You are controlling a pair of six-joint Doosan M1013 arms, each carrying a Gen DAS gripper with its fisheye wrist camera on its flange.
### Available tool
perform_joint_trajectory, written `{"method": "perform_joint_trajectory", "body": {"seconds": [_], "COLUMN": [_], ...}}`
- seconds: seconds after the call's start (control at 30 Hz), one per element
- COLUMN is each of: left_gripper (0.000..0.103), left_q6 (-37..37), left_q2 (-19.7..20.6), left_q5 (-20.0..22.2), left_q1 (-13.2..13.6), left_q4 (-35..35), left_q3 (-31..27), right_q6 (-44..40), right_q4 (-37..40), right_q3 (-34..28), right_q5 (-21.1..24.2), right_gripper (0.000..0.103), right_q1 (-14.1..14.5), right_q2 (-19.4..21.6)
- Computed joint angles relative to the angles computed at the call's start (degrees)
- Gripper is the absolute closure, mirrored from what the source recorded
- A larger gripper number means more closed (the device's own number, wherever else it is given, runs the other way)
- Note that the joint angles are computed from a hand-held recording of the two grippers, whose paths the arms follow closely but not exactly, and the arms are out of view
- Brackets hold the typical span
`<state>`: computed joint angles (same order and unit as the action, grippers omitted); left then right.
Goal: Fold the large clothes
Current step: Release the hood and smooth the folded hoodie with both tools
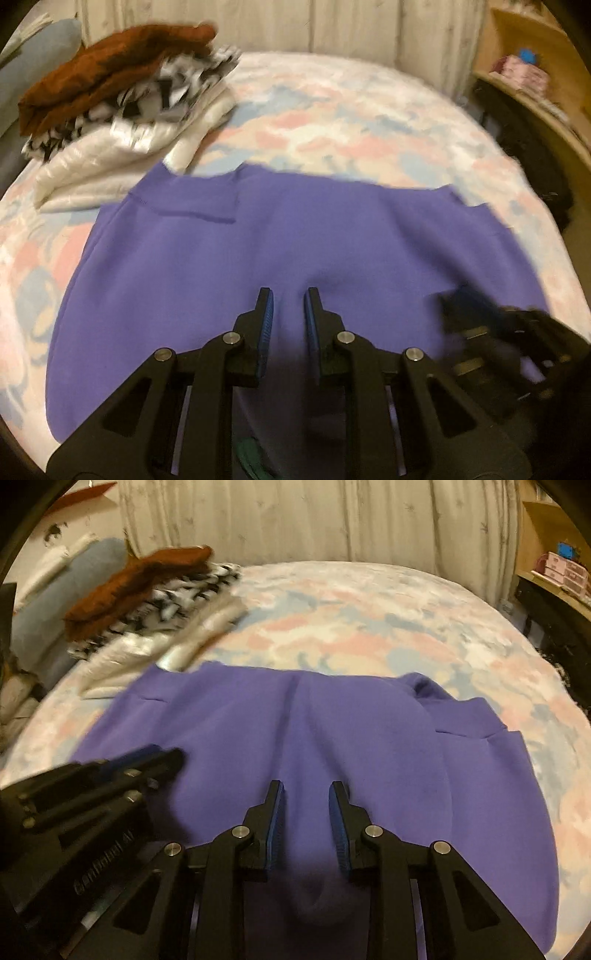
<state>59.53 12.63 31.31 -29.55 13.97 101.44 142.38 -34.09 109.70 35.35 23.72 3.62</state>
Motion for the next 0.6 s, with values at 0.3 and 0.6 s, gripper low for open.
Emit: {"method": "perform_joint_trajectory", "body": {"seconds": [0.3, 0.6], "left_gripper": [0.088, 0.088], "left_q6": [10.41, 8.79], "left_q2": [-0.16, -0.79], "left_q5": [-4.89, -3.57], "left_q1": [2.92, 2.54], "left_q4": [-11.94, -10.64], "left_q3": [1.90, 1.67], "right_q6": [-5.11, -6.47], "right_q4": [9.76, 12.05], "right_q3": [5.07, 4.31], "right_q5": [-10.74, -8.78], "right_gripper": [0.103, 0.096], "right_q1": [-6.08, -5.44], "right_q2": [-2.31, -3.17]}}
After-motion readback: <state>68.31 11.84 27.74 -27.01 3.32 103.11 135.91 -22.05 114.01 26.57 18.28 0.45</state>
